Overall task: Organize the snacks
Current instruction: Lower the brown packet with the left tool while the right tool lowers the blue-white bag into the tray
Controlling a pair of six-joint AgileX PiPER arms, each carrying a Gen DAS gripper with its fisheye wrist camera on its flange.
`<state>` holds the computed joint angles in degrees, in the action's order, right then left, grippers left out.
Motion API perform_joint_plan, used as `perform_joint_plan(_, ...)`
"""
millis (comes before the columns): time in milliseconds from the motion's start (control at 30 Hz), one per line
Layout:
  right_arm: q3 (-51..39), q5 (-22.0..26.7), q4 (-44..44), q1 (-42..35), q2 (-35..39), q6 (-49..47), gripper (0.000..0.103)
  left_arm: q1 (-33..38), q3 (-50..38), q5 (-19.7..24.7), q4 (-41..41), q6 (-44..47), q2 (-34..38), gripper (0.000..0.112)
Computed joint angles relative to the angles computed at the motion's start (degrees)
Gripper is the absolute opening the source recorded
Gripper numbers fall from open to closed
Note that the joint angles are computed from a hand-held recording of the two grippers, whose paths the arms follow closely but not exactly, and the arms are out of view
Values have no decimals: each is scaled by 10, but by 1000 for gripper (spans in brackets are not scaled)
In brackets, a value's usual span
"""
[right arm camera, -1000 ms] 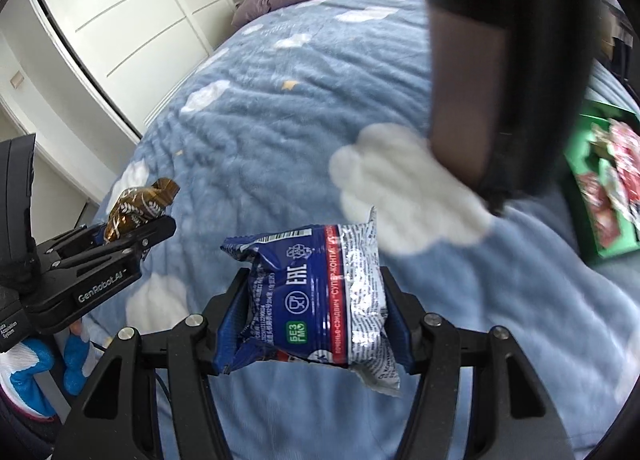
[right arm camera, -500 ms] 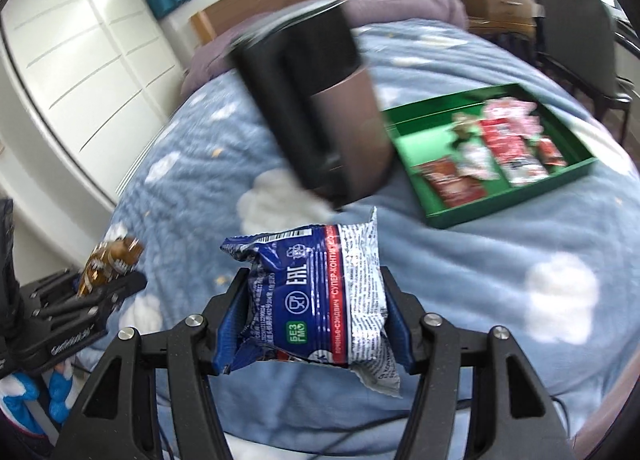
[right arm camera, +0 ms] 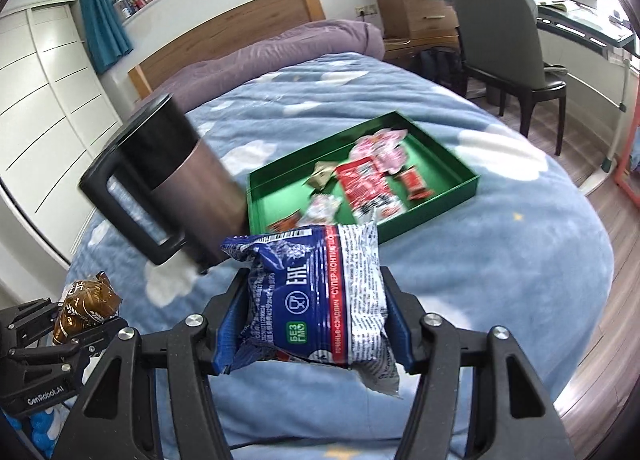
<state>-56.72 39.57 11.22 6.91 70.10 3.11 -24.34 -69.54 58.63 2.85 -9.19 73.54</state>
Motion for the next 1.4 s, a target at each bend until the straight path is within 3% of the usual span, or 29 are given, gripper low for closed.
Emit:
perform_joint_plan(300,-103,-41,38,-79,129,-110,102,-49,-209,-40,59,-55,231,36)
perform_joint_plan(400,-143,-53,45,-88,180,-127,102,-37,-290,-34,57,-49,318,36)
perform_joint_plan(800,-240,-80,87,-75,360,-181,103,-20,-485,-12,143,-130,529,37)
perform_joint_plan(1000,-263,-93,69,-62,411,-177,103,-11,-526,-2,138,-133,584,37)
perform_joint_plan(1400,-273,-102,33,-61,446,-173,103,-19,-563,19,119,-120,615,38)
